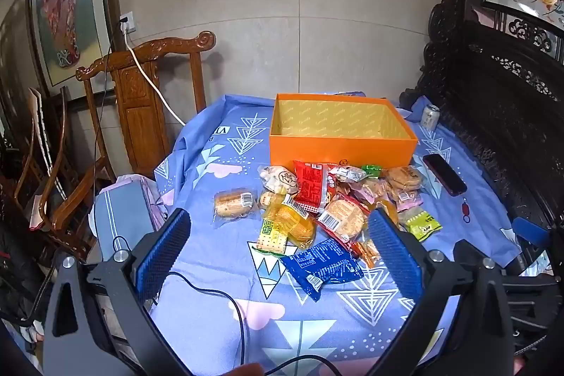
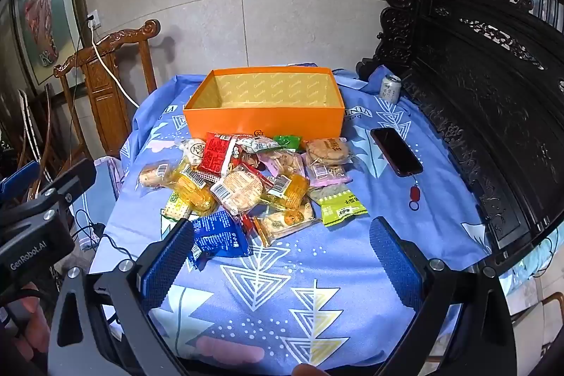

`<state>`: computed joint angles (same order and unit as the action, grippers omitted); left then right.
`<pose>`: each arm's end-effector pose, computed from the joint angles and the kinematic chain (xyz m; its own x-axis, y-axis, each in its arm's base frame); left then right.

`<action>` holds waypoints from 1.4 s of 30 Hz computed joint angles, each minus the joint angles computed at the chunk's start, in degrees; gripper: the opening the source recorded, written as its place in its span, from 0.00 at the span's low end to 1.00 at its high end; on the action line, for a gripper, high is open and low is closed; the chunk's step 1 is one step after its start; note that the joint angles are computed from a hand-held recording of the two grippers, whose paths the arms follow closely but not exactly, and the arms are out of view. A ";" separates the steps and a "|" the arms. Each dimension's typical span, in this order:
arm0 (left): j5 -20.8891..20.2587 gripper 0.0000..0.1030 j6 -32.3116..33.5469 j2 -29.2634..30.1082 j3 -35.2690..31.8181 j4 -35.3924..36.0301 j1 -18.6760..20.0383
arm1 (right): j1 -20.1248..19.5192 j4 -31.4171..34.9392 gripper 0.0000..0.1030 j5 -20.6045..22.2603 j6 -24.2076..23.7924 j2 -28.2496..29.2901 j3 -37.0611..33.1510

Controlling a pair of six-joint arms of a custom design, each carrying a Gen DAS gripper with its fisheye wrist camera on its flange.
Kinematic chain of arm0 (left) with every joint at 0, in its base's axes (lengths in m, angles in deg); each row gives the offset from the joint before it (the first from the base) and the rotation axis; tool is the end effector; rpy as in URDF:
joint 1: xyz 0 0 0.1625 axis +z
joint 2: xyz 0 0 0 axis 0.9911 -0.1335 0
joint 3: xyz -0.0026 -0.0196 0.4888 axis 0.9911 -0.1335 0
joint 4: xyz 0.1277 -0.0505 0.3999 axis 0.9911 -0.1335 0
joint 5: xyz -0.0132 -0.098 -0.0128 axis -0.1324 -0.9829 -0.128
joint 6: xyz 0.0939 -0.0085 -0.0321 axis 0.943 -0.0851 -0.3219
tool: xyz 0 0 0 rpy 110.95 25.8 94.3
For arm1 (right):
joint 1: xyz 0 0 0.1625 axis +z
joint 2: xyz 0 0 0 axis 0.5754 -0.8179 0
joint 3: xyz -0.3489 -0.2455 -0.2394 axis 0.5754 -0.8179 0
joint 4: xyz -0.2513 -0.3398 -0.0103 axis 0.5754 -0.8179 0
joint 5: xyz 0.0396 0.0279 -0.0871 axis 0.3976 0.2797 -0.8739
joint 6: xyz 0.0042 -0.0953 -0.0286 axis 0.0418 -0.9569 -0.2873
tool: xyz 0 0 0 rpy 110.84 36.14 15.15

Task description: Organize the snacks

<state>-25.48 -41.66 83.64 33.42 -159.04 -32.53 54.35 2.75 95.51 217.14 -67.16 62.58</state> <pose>-0.4576 -0.8582 -0.0151 -0.6541 0.2816 -0.7020 0.6991 0.5795 -0.4190 0.0597 -0.8078 0.3618 -0.6730 0.3485 0.6523 -0.3096 0.6682 -0.6765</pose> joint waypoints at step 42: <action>-0.24 0.96 0.77 -0.85 2.05 -2.12 0.62 | -0.02 0.20 0.97 -0.15 0.25 0.08 -0.13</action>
<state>-25.72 -40.90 82.79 35.47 -161.17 -31.91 54.33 2.95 95.36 217.38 -67.08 62.45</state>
